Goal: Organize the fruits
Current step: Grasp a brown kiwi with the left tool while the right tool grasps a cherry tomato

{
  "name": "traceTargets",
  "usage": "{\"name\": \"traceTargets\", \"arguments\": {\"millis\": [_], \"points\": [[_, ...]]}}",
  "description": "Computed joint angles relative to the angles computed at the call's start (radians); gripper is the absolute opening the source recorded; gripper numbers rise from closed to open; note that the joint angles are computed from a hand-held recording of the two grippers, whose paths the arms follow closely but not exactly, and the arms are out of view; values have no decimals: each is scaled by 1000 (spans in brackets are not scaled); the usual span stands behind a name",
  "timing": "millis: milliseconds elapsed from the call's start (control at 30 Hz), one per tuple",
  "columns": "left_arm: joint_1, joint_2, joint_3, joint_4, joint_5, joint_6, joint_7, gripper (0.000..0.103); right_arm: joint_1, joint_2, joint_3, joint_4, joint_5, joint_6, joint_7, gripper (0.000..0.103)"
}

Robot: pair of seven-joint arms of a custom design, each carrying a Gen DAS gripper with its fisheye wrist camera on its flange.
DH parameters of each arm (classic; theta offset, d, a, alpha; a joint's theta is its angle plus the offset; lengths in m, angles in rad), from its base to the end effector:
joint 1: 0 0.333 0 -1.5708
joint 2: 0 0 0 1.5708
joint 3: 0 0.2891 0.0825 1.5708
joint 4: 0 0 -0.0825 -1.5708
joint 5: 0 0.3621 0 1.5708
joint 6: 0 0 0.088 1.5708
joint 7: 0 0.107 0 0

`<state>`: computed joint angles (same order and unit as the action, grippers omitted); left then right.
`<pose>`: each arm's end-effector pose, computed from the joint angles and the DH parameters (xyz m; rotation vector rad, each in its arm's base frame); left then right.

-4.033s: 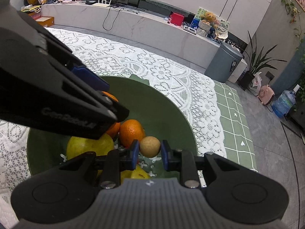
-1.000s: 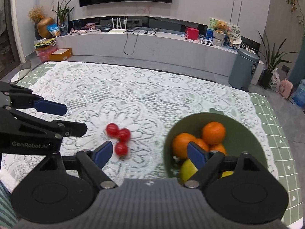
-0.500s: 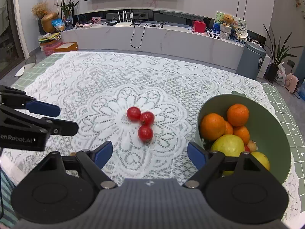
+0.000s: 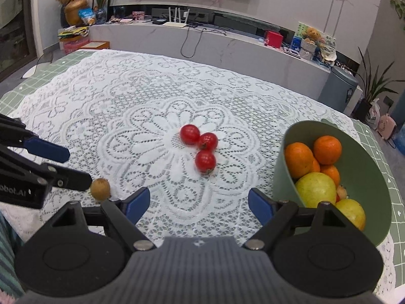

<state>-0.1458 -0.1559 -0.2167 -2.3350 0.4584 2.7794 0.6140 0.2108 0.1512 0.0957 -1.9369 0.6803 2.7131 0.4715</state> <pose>0.4707 -0.2022 0.4473 -2.0641 1.6788 -0.7346 0.5896 0.1605 0.4569 -2.2868 0.8436 -0.4699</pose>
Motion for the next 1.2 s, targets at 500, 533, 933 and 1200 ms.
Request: {"name": "traceTargets", "arguments": {"millis": [500, 533, 933, 1200], "points": [[-12, 105, 4, 51, 44, -25, -35, 42, 2, 31, 4, 19, -35, -11, 3, 63], [-14, 109, 6, 53, 40, -24, -29, 39, 2, 34, 4, 23, -41, -13, 8, 62], [-18, 117, 18, 61, 12, -10, -7, 29, -1, 80, 15, 63, -62, -2, 15, 46], [-3, 132, 27, 97, 53, -31, -64, 29, -12, 135, 33, 127, -61, -10, 12, 44]]}}
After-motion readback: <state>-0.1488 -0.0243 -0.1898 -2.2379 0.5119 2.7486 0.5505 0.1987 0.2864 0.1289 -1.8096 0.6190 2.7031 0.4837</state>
